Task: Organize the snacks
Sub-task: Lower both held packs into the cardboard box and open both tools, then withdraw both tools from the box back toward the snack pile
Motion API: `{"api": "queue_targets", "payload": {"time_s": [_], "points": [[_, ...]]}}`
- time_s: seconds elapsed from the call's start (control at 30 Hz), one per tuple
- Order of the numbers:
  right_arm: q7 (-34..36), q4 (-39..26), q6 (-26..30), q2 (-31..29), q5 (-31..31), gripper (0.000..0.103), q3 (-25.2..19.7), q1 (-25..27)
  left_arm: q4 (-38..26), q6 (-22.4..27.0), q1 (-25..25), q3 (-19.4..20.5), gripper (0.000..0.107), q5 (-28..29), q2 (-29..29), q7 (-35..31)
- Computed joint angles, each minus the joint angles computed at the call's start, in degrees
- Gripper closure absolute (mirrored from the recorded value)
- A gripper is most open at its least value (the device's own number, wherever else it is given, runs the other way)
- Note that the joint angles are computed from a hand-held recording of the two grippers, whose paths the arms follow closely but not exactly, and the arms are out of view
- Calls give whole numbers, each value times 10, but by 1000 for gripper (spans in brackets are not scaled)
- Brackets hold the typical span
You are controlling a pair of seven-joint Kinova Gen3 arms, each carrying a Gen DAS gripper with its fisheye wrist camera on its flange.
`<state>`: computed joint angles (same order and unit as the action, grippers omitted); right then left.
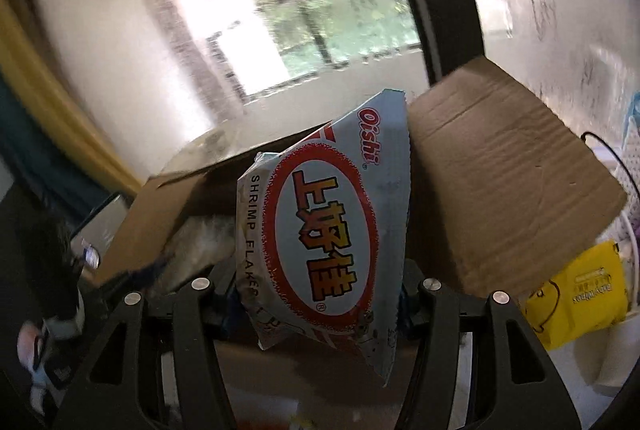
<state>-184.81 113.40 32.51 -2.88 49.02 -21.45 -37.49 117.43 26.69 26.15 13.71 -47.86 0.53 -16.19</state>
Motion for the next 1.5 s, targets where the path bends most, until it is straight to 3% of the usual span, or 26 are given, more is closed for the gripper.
{"api": "queue_targets", "payload": {"time_s": [0.07, 0.13, 0.23, 0.43, 0.57, 0.63, 0.73, 0.8, 0.93, 1.03, 1.1, 1.23, 1.43, 1.5], "points": [[-3, -5, 2, 10, 4, 31, -12, 20, -6, 7, 2, 0, 24, -12, 5, 22], [-25, -8, 36, 21, 40, 23, -60, 50, -5, -1, 1, -4, 23, -5, -2, 27], [-54, -12, 92, 30, 91, 20, -120, 73, 4, 0, -3, 3, 23, -17, -21, 40], [-39, -8, 119, 16, 71, 19, -130, 54, 18, 18, -20, 41, 22, -56, -53, 81], [-31, -8, 140, 12, 79, 19, -150, 44, 39, 45, -29, 89, 22, -107, -81, 139], [-43, 0, 159, 8, 97, 19, -144, 14, 59, 44, -41, 114, 22, -147, -105, 179], [-54, 7, 183, -3, 100, 19, -94, -64, 78, 67, -56, 161, 22, -182, -139, 231], [-61, 7, 217, -10, 103, 19, -73, -114, 88, 102, -69, 203, 22, -197, -162, 264], [-96, 12, 284, -22, 125, 19, -27, -220, 97, 184, -84, 286, 22, -205, -199, 287], [-104, 6, 351, -26, 130, 19, -7, -291, 96, 184, -107, 314, 22, -181, -240, 271], [-116, 4, 398, -25, 142, 19, -37, -297, 100, 188, -152, 365, 22, -175, -271, 288], [-123, -8, 491, -19, 155, 19, -143, -261, 116, 232, -186, 455, 22, -168, -321, 338], [-122, 20, 631, 1, 214, 19, -293, -240, 119, 220, -167, 468, 22, -88, -393, 304], [-123, 18, 677, 15, 215, 19, -302, -268, 130, 194, -156, 458, 22, -75, -419, 305]]}}
